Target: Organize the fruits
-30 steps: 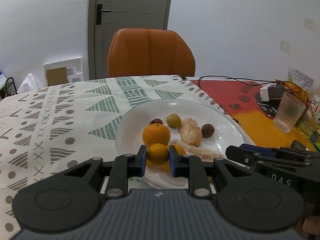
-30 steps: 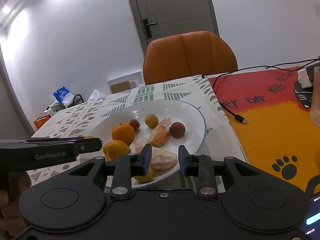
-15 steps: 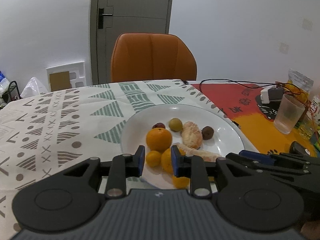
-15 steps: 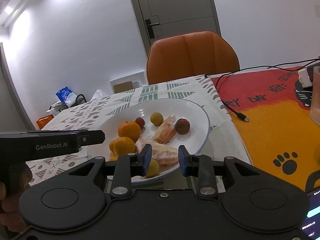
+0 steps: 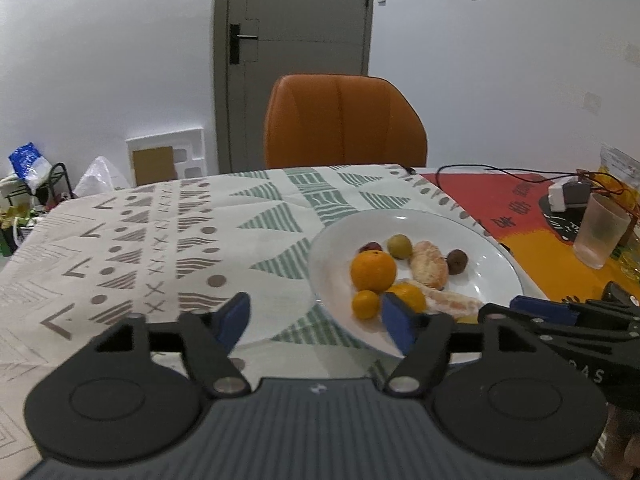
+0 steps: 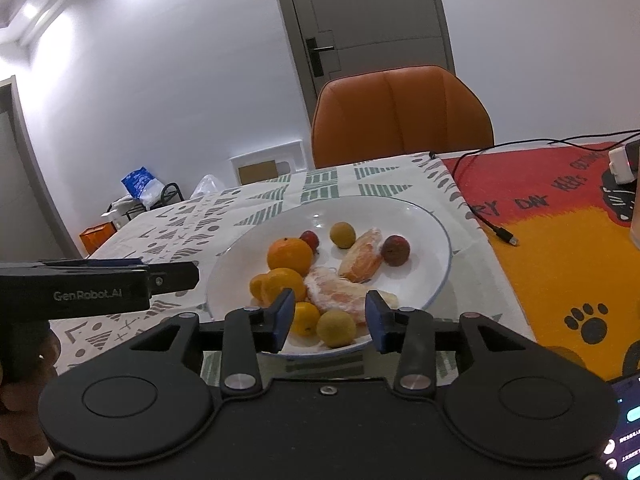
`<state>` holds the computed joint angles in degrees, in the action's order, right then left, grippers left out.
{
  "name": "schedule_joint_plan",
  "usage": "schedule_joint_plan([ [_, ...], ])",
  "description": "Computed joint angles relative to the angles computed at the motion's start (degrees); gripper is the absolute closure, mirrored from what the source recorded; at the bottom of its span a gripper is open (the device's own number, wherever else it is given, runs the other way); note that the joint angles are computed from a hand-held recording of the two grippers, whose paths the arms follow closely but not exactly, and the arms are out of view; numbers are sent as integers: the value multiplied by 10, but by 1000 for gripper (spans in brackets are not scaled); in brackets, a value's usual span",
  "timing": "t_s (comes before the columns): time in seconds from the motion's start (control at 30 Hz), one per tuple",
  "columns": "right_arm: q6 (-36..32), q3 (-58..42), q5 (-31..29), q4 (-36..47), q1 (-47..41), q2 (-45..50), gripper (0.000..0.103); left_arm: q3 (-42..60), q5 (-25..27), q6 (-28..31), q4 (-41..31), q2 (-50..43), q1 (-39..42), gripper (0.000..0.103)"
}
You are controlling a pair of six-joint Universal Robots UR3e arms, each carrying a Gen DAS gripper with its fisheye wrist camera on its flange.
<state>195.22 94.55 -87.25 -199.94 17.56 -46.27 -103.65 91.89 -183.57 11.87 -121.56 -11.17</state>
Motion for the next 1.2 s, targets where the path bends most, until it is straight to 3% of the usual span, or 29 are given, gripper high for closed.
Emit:
schedule_joint_plan([
  [0.07,0,0,-4,1,5,-2,53,-14,5,1,8,9,4,23],
  [0.3,4,-3,-15,7,24,-7,43,-65,3,-8,18,42,25,18],
  [0.57,2,-15,-21,15,44,-10,18,-133,-11,-11,43,90,57,9],
  [0.77,1,-28,-33,22,64,-9,1,-165,-13,-17,12,131,77,7],
  [1.2,14,-55,-51,51,104,-9,0,-274,-51,1,34,218,139,0],
])
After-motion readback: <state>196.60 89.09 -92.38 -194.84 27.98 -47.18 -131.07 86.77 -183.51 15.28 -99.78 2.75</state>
